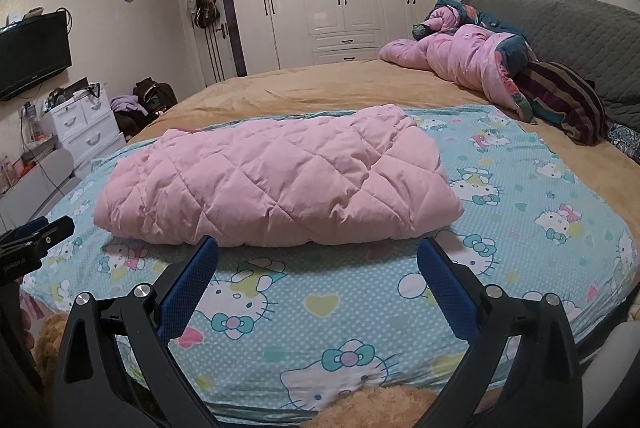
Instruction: Fold large clothes
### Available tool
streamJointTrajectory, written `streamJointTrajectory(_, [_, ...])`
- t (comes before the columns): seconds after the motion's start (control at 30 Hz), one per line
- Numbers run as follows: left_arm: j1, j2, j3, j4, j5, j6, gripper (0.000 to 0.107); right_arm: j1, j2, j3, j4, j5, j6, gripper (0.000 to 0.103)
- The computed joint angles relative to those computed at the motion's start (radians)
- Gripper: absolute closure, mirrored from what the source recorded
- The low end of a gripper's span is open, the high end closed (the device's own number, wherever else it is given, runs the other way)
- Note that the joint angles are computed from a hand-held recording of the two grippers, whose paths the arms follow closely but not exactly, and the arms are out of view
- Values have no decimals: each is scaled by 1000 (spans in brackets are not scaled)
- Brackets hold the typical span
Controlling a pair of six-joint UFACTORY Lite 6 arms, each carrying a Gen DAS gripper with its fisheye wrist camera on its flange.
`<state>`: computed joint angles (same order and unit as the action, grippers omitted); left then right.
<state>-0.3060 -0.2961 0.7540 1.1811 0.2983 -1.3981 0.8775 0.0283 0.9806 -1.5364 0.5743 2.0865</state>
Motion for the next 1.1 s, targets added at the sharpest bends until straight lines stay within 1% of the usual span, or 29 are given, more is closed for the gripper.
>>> streamJointTrajectory(0.2, [4,18,18,-38,16,39,13,4,1,3,3,2,-8,4])
streamJointTrajectory(0.5, [-1,28,17,-16,29,22,13,3,9,9,9,0,-20,4])
streamJointTrajectory(1.1, [-1,28,18,-35,28,38,13,10,-3,2,-2,16,-4,4])
